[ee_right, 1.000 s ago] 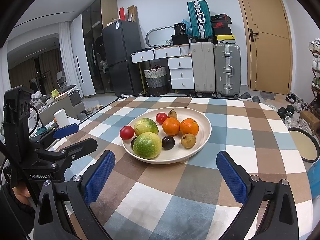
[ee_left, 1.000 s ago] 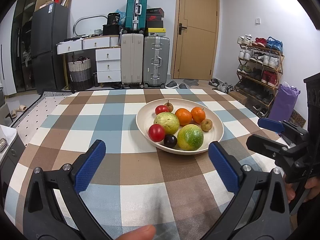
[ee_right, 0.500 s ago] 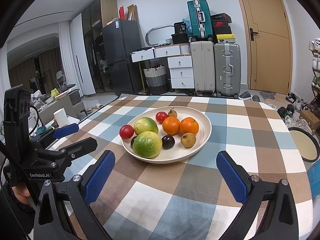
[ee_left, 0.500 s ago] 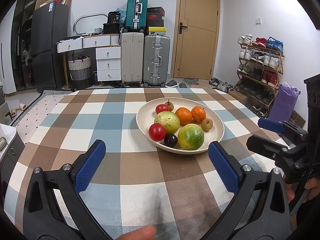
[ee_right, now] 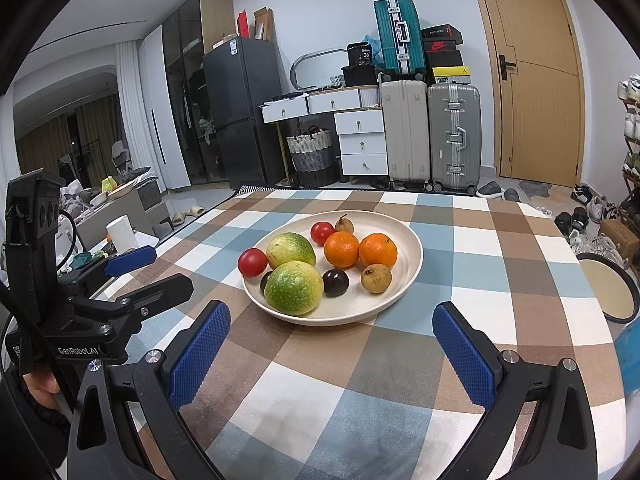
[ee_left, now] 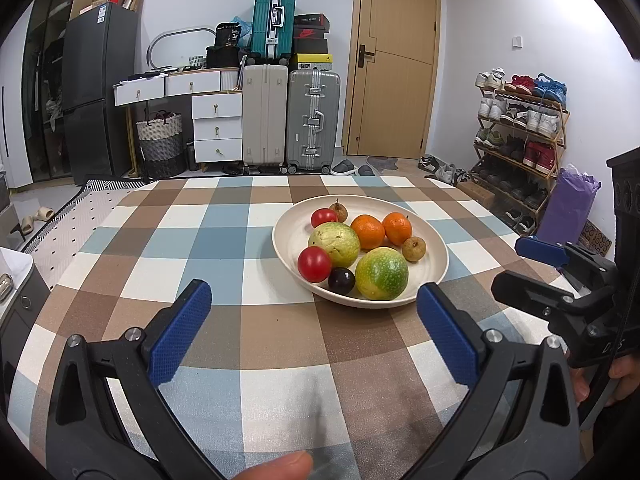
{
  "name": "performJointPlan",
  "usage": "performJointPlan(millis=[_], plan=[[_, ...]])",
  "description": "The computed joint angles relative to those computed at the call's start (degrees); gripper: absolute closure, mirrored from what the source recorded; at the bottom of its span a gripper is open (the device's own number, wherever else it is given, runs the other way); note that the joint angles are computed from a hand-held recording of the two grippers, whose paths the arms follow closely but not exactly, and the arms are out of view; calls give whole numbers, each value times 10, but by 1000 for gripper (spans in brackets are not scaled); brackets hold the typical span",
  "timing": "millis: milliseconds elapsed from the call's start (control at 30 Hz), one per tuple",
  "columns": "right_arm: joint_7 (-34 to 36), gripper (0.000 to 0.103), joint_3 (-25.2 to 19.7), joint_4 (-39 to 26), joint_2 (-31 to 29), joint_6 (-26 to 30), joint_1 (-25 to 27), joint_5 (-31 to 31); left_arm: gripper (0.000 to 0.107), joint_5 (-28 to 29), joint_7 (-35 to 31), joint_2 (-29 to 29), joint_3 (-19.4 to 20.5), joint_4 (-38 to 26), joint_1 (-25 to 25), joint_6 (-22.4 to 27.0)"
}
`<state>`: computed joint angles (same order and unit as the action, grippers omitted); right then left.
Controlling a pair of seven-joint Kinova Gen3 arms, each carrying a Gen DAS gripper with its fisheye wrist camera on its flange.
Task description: Organize fruits
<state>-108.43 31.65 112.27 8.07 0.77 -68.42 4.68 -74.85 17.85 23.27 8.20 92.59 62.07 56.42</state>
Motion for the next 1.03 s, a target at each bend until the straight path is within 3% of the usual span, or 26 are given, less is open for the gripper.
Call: performJointPlan(millis=[1033], plan=[[-38, 0, -1, -4, 0, 6, -1, 37, 5, 2, -3, -1, 1, -1, -2, -1]])
